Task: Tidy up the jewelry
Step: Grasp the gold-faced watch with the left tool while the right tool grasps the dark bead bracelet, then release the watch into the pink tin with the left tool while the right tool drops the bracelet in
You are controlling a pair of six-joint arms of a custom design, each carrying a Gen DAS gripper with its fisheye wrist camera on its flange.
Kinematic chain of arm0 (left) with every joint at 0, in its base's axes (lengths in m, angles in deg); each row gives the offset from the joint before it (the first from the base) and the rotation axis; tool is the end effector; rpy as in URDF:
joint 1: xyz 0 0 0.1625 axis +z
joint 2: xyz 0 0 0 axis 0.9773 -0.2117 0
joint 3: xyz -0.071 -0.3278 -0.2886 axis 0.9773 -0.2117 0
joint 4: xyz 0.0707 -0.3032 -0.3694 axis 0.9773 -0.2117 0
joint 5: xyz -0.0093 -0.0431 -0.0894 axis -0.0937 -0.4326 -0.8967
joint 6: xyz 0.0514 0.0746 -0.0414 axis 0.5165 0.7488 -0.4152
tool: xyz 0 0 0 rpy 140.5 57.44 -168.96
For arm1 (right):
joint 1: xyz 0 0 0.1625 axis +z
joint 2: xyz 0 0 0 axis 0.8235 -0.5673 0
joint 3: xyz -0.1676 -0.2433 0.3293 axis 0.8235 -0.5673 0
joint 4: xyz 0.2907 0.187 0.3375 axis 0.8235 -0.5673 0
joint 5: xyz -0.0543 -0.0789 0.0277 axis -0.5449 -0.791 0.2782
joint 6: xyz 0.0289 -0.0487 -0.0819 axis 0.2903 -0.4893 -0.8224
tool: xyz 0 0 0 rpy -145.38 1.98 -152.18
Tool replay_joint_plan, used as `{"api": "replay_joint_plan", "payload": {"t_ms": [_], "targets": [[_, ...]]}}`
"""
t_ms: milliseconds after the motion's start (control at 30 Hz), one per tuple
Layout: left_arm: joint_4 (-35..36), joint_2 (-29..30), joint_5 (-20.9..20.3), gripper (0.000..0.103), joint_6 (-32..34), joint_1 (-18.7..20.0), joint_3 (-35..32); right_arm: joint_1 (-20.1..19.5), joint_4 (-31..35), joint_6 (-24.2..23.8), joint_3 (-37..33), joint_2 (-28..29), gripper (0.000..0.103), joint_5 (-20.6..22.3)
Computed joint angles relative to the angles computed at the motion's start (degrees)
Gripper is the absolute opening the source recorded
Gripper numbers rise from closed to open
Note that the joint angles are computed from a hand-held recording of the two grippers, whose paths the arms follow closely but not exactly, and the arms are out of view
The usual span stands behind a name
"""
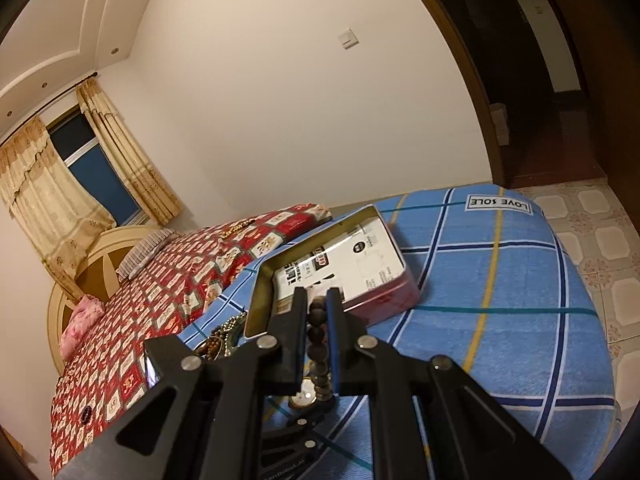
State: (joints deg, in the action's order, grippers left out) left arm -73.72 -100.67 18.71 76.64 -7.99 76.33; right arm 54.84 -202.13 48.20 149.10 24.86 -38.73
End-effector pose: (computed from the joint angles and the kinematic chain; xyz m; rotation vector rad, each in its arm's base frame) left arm -0.0774 -0.7773 0.3172 0.5409 2.3261 -0.7462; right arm 0.4244 -0.8021 0.0340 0.6485 -2.7854 1.1774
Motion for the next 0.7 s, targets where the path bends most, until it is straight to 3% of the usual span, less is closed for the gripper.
{"api": "replay_joint_plan", "payload": {"t_ms": [233,433,567,700], "targets": [[-0.75,-4.37,-6.16,0.037,-2.05,0.55,3.42,-0.45,-0.37,0.25,0.11,-0.16,0.012,1.19],[-8.21,-6.4,-9.39,0.037,2.81,-0.34,4.22,-0.67,0.87,0.33,-3.13,1.04,0.013,3.61],[-12.14,-3.14,-10.26,0.037,4.56,0.22,-1.11,-0.82,3.95,0.95,-9.74,4.34,0.012,6.56],[-12.92,1.61,-11.23,0.037,5.28,1.44,-8.3,-1.1,11.02,2.18,-21.28,10.5,0.013,8.9]]}}
